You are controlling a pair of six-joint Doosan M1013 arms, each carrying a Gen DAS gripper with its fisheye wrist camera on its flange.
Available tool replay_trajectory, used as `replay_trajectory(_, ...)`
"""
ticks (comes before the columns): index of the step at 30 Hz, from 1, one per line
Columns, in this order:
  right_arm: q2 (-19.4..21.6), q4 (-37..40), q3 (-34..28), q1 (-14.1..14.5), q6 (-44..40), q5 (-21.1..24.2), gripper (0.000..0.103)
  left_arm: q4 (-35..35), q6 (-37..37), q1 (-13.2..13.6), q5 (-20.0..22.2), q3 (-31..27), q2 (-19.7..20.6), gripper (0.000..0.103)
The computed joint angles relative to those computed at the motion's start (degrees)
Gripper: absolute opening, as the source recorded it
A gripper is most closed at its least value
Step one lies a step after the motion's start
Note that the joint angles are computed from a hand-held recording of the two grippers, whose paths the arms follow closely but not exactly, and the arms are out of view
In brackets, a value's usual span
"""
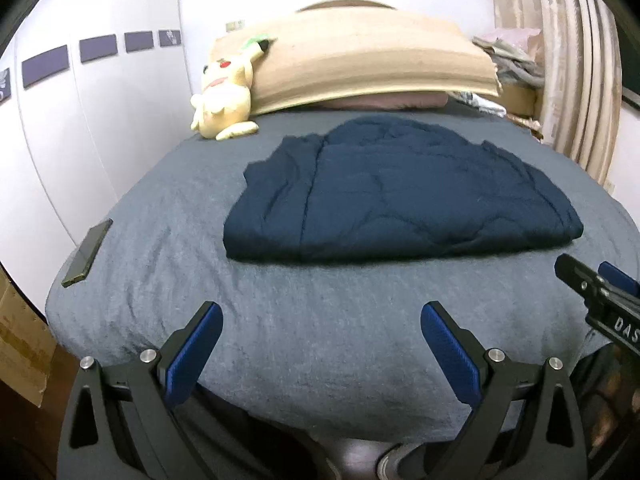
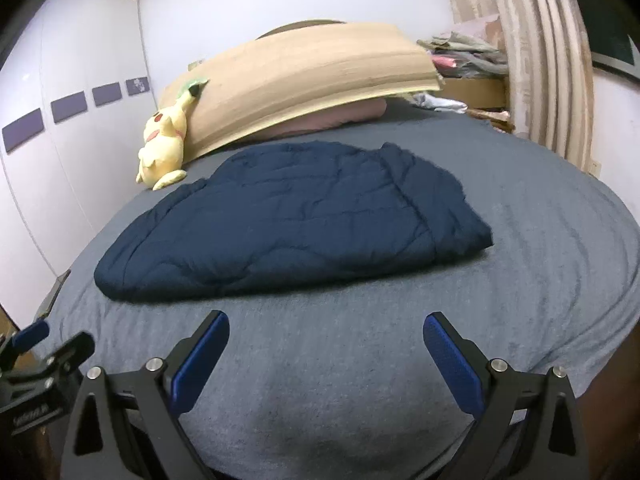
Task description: Fold large clothes
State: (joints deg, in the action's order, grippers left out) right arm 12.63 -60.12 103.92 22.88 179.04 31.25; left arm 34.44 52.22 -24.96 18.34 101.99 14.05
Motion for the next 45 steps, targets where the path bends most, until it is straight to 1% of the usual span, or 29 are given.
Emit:
replay_trajectory(1,-0.1,-0.9,0.1,0.0,0.8,0.0,0.099,2.0,-2.1,-0.2,-0.4,0.1,-0.1,0.099)
replay_trajectory(4,-0.4,-1.7,0.2,0.1,1.6,0.0,0.099,5.2,-5.9,-0.7,0.3,-0.4,0.0,0.099)
replay_trajectory(8,-0.4,-1.4,0.1,0.2,0.6,0.1,0.099,8.2,-8.6,-1.1,-0.5,0.0,-0.4,0.099)
replay_trajectory(10,-0.5,-2.0,0.2,0.3,1.0,0.0,0.100,11.0,-10.9,-1.3,-0.6,0.2,-0.6,0.099)
replay_trajectory(13,-0.9,-1.9,0.3,0.5,0.8,-0.2,0.100,12.7,-12.7,-1.4,-0.9,0.4,-0.9,0.099)
replay_trajectory(15,-1.3,-4.1,0.4,1.1,2.2,0.6,0.100,15.2,-15.8,-1.5,-0.3,0.5,-0.9,0.099)
replay_trajectory(16,-1.6,-6.3,0.7,1.5,4.0,1.1,0.100,16.1,-17.2,-1.4,-0.3,0.6,-1.0,0.099)
replay_trajectory(18,-2.1,-9.8,1.0,2.3,6.8,2.6,0.101,15.1,-17.0,-1.2,-0.2,0.6,-1.0,0.099)
replay_trajectory(19,-2.4,-10.4,1.0,2.5,7.4,3.2,0.102,14.6,-16.8,-1.1,0.1,0.4,-1.0,0.099)
replay_trajectory(22,-2.9,-11.2,1.0,2.9,8.2,3.1,0.102,14.7,-17.3,-1.0,0.1,0.5,-1.1,0.099)
replay_trajectory(29,-2.8,-10.4,0.3,3.7,4.9,2.9,0.102,18.9,-21.8,-1.0,-0.8,1.1,-1.8,0.099)
replay_trajectory(36,-2.8,-7.8,0.5,3.4,3.4,2.0,0.102,17.9,-20.8,-1.1,-0.4,0.9,-1.6,0.099)
replay_trajectory(41,-2.7,-6.8,0.5,3.4,2.2,1.3,0.102,15.1,-17.5,-1.2,0.6,0.5,-1.3,0.099)
replay_trajectory(45,-2.7,-6.4,0.5,3.3,1.9,1.3,0.102,15.6,-18.2,-1.2,0.5,0.5,-1.3,0.099)
